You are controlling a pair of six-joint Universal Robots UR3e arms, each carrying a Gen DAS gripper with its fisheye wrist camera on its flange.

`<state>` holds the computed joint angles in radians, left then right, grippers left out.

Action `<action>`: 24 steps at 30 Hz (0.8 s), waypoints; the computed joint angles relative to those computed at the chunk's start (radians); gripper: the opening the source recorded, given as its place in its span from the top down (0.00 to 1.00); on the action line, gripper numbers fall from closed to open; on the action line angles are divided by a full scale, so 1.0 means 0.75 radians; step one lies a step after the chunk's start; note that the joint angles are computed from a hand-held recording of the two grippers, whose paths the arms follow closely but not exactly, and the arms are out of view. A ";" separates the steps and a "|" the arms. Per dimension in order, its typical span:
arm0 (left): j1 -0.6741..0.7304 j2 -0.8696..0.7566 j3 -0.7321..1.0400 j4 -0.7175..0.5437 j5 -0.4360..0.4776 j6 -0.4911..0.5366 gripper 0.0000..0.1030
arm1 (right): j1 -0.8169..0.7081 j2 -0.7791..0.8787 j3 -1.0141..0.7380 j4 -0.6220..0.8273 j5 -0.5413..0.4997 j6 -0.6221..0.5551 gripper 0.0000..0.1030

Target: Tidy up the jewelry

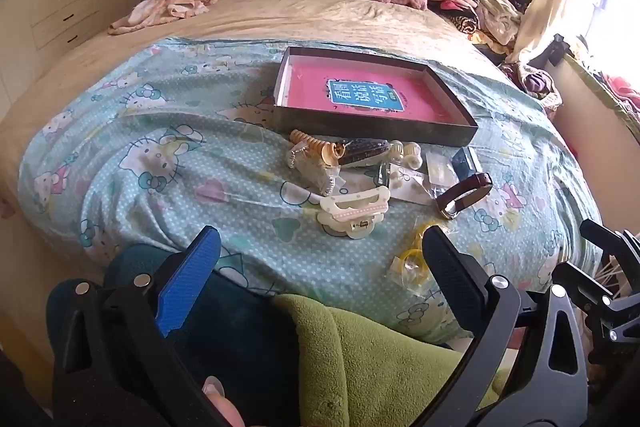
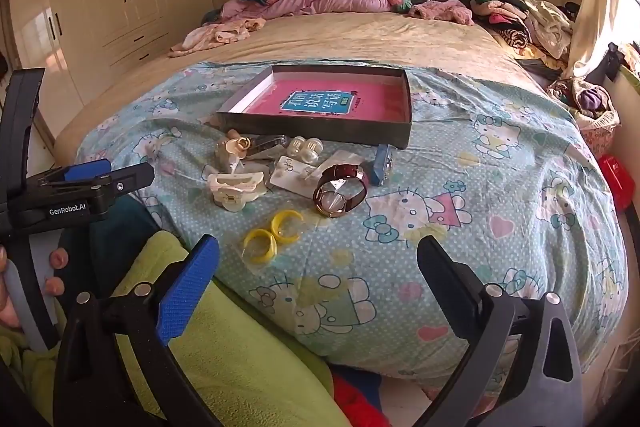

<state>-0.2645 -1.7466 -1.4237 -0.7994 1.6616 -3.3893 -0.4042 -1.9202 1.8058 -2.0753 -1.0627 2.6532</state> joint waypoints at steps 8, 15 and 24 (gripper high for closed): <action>-0.002 0.001 -0.007 0.019 0.006 0.002 0.08 | -0.008 0.000 0.016 -0.011 0.021 -0.015 0.04; -0.004 0.000 -0.008 0.022 0.009 0.004 0.08 | -0.008 -0.004 0.015 -0.011 0.025 -0.013 0.04; -0.004 0.000 -0.011 0.027 0.010 0.006 0.08 | -0.007 -0.011 0.017 -0.006 0.027 -0.014 0.04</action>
<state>-0.2676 -1.7469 -1.4318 -0.7790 1.6691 -3.3848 -0.4091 -1.9284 1.8182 -2.0802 -1.0421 2.6431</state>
